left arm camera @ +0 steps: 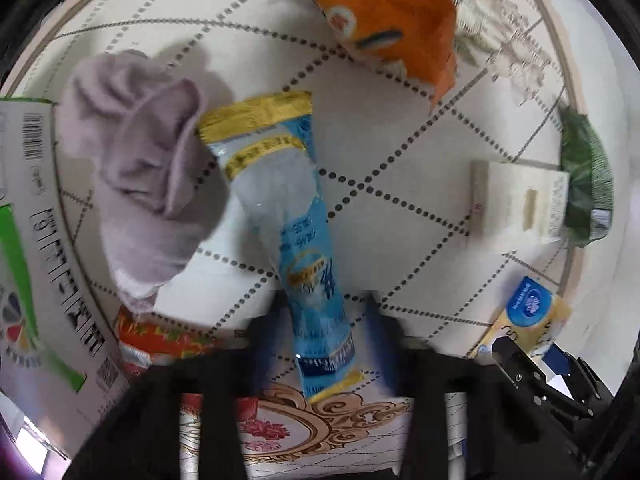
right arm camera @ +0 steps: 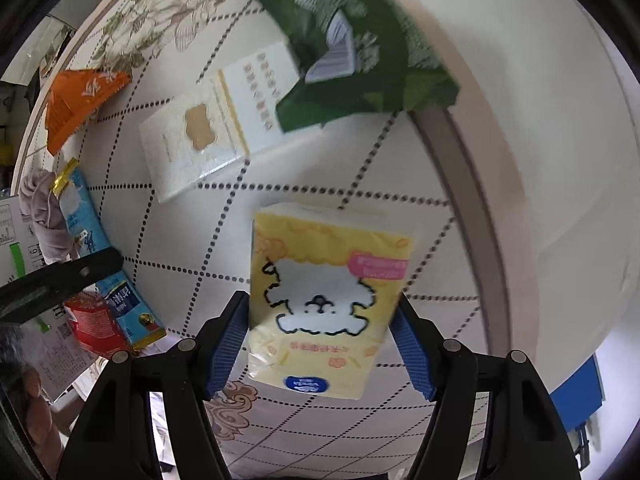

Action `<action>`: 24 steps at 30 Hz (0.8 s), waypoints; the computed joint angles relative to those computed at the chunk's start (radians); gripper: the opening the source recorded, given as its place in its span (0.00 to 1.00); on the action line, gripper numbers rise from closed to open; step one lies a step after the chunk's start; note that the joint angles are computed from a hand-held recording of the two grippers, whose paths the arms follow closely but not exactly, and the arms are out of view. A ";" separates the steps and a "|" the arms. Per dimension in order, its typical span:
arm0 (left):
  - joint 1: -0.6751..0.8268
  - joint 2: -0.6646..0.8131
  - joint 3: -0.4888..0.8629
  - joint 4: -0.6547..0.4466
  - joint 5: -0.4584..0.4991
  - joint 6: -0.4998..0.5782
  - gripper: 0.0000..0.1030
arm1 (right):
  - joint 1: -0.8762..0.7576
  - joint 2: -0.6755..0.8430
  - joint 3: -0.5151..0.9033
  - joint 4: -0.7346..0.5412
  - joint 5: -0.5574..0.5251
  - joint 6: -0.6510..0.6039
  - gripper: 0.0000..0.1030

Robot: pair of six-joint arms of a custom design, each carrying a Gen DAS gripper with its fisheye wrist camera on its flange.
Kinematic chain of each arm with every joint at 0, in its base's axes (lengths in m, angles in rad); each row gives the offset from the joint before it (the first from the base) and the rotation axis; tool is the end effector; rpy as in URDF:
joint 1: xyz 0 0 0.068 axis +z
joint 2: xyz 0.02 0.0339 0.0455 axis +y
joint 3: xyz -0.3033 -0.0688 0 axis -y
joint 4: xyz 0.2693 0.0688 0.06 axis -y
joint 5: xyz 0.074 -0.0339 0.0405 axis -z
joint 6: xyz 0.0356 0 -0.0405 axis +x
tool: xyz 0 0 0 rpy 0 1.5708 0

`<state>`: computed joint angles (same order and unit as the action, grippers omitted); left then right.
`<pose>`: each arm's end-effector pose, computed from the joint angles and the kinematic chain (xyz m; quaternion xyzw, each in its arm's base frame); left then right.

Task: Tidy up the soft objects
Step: 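Grasp the blue tube with the left tool while the right tool grasps the yellow tissue pack, then carry the blue tube with the left tool into the box while the right tool drops the tissue pack there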

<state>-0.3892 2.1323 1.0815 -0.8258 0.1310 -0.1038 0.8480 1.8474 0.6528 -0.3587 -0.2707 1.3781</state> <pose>0.3077 -0.1312 0.0621 -0.1304 -0.9776 0.0256 0.1632 0.1645 0.2009 0.0686 -0.2584 -0.9565 -0.0674 0.1172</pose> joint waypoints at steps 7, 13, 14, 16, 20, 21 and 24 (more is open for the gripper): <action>0.005 -0.122 -0.101 0.043 -0.023 0.021 0.15 | 0.059 0.032 0.006 0.051 0.035 0.049 0.65; 0.016 -0.454 -0.255 -0.039 0.028 0.040 0.15 | 0.158 -0.090 0.056 -0.014 0.090 0.088 0.65; 0.031 -0.517 -0.270 -0.072 0.047 0.047 0.15 | 0.178 -0.107 0.074 -0.031 0.101 0.093 0.65; 0.094 -0.663 -0.271 -0.179 0.088 0.095 0.15 | 0.217 -0.139 0.141 -0.084 0.128 0.089 0.65; 0.228 -0.840 -0.202 -0.357 0.140 0.171 0.15 | 0.251 -0.181 0.349 -0.255 0.169 0.026 0.65; 0.259 -0.861 -0.156 -0.403 0.149 0.185 0.15 | 0.256 -0.188 0.400 -0.287 0.177 0.002 0.65; 0.447 -0.879 -0.022 -0.539 0.177 0.333 0.15 | 0.274 -0.217 0.535 -0.381 0.192 -0.055 0.65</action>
<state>0.0577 1.2536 1.0590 -1.3645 0.3083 0.2293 1.1222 1.6307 1.1881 -0.7401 -0.0792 1.3227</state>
